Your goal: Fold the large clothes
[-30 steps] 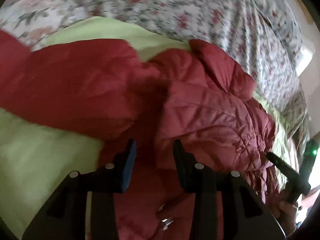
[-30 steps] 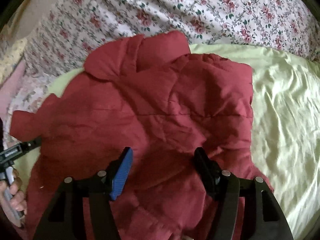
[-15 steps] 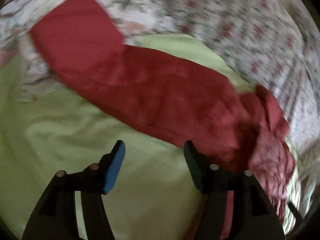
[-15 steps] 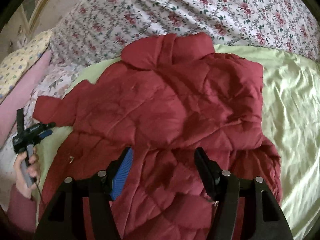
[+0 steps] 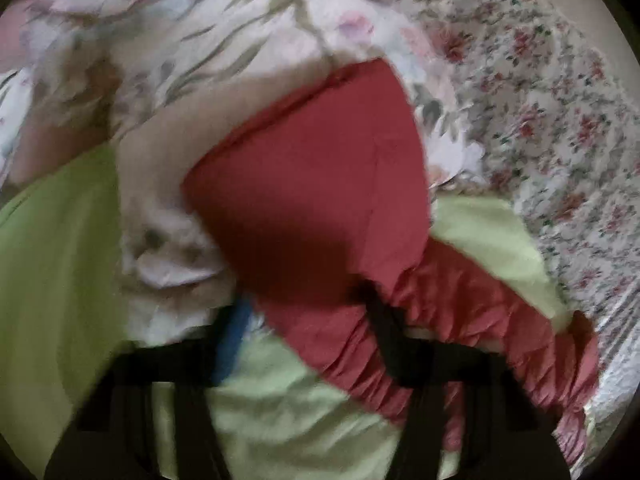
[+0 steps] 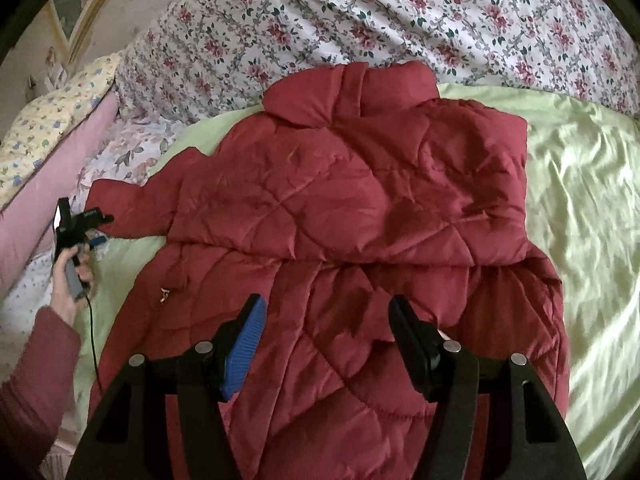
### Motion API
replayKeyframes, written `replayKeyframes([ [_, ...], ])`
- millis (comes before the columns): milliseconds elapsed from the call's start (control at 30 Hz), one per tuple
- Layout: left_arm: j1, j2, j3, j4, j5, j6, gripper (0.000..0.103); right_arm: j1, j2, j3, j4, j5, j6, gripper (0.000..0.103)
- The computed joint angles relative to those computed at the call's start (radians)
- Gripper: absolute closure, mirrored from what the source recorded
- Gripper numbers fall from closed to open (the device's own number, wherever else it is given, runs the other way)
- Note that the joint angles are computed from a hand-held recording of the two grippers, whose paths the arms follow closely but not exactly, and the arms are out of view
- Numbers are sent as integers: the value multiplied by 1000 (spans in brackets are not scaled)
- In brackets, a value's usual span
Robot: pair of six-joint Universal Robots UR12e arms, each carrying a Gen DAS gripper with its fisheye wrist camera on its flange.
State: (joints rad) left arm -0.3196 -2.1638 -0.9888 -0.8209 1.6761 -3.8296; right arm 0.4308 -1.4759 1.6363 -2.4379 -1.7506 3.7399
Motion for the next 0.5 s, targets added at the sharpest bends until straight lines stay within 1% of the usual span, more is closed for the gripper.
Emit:
replayKeyframes([
  [33,1,-2,5,2,-13,11,90,0,-1,2,4,0,2,38],
  [133,-9,12,-15,49,-11,50,94,0,-7,10,10,-3,8,38],
  [233,-25,27,-32,98,-27,77,96,-2,-13,19,7,-4,19,38],
  [333,-39,33,-29,133,-45,99,96,-6,-19,26,-4,0,30,38],
  [467,-59,42,-31,192,-99,126,96,-7,-23,31,-16,-2,34,38],
  [500,-65,37,-18,197,-113,134,96,-8,-24,32,-17,-1,35,38],
])
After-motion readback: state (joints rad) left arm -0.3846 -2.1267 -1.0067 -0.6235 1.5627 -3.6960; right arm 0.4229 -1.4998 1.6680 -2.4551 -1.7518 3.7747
